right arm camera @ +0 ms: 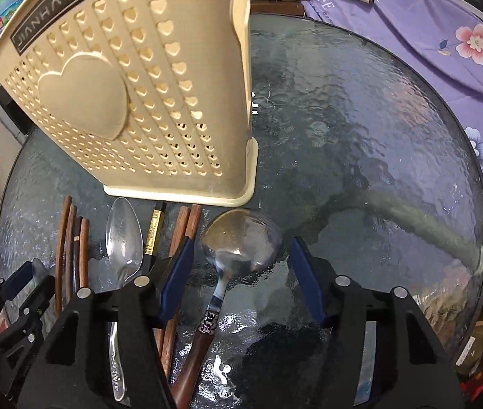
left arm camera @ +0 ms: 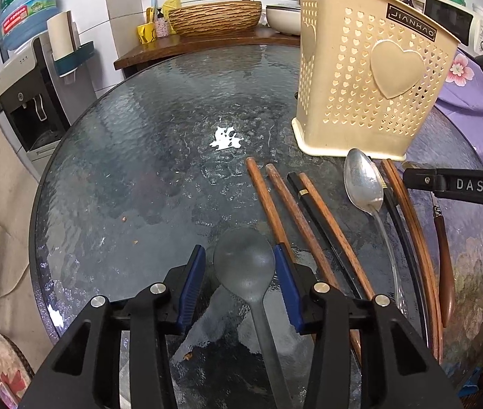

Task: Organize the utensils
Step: 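Grasp the grey plastic spoon with the left tool while the right tool grasps the wooden-handled metal ladle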

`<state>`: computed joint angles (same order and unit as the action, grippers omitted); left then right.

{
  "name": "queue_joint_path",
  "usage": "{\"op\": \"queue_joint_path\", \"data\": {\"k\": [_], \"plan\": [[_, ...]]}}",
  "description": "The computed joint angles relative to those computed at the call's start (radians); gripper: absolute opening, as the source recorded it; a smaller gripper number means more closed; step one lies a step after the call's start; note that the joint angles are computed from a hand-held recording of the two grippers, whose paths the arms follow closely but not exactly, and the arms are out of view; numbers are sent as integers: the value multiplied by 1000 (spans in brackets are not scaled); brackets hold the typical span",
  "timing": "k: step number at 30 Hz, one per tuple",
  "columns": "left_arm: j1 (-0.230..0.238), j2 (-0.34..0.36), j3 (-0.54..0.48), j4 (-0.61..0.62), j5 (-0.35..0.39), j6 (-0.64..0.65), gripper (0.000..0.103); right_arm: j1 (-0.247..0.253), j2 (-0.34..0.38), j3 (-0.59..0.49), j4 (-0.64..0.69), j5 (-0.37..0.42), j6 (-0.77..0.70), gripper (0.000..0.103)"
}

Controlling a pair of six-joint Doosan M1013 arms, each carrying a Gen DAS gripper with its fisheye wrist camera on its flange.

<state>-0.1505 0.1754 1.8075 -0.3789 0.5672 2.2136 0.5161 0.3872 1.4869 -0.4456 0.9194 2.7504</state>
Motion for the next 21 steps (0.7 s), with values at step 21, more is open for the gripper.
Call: {"op": "queue_joint_path", "data": {"k": [21], "plan": [[-3, 6, -11, 7, 17, -11, 36, -4, 7, -6, 2, -5, -43, 47]]}}
